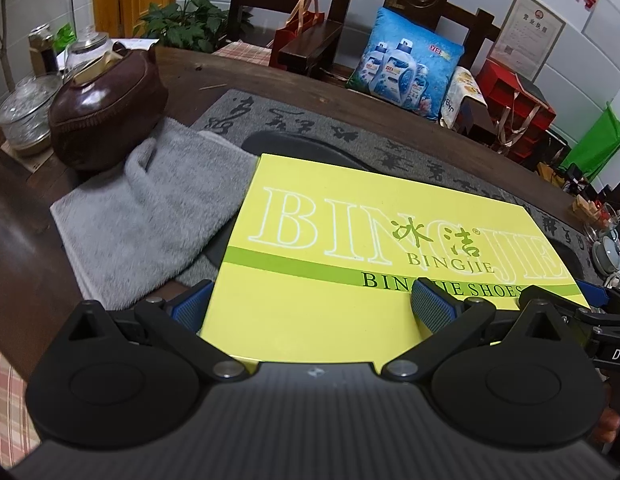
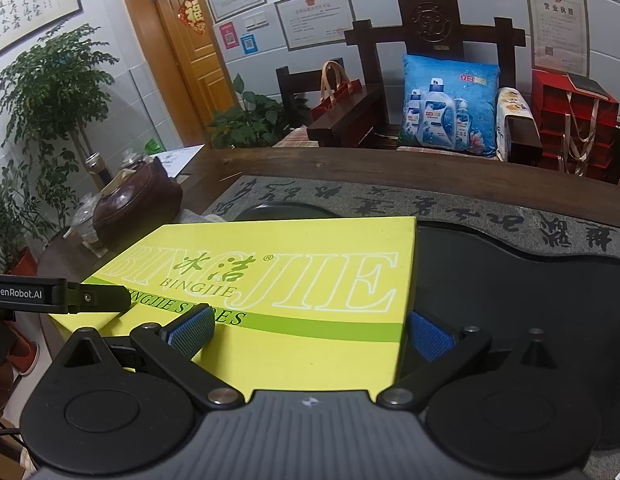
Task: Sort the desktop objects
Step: 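Press the yellow lid down over the box rim with both tools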
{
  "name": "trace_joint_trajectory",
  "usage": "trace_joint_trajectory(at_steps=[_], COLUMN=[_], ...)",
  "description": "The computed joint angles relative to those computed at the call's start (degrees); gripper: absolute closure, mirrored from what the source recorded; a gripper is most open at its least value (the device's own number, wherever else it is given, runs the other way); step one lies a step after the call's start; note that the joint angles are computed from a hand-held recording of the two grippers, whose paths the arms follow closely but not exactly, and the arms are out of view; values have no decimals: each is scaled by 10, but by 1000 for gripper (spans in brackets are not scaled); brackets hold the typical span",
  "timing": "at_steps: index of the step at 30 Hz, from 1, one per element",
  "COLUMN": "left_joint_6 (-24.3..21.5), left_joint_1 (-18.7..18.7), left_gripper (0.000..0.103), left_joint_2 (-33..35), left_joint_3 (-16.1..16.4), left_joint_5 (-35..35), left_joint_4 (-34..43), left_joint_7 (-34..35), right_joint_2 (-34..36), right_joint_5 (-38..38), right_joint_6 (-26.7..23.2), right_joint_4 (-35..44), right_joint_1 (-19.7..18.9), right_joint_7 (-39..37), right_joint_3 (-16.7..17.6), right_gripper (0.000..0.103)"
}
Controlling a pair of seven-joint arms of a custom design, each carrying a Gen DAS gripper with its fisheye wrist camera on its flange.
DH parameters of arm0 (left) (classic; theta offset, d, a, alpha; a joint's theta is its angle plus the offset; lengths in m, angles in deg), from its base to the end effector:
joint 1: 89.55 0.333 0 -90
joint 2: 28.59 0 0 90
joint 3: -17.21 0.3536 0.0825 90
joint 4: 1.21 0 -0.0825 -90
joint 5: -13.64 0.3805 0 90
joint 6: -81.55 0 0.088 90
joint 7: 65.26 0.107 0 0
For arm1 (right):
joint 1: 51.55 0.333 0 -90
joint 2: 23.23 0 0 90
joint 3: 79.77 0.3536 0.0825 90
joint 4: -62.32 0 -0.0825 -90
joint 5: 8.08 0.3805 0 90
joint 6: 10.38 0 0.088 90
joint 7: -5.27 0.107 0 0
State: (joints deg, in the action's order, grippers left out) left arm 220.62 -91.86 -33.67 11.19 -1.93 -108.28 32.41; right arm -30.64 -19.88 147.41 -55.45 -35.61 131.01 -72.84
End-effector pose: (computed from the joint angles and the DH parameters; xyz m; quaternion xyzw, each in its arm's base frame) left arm 0.5685 -0.0871 0.6617 -0.6196 0.7100 -0.3030 0.1417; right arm 0.5111 0.2291 0.6302 -0.6255 0.6655 -0.1860 0.3622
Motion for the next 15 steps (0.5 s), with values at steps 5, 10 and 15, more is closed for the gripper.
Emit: trace_joint_trajectory(at_steps=[5,10,15], left_joint_6=[-1,9,17], left_joint_1=[2,5,7], left_gripper=[0,0,0], left_joint_2=[32,56,70], left_joint_3=[-1,-6,-11], left_joint_5=[-7,-8,-8], left_joint_4=[30,47,56], left_joint_7=[13,25,31], right_joint_2=[25,45,58], right_joint_5=[-21,-32,-34], right_joint_6=[2,5,12], right_joint_4=[21,36,42], right_joint_1=[-4,-1,1], right_joint_7=[16,29,32], right_joint_3=[-1,-8,-16], right_gripper=[0,0,0])
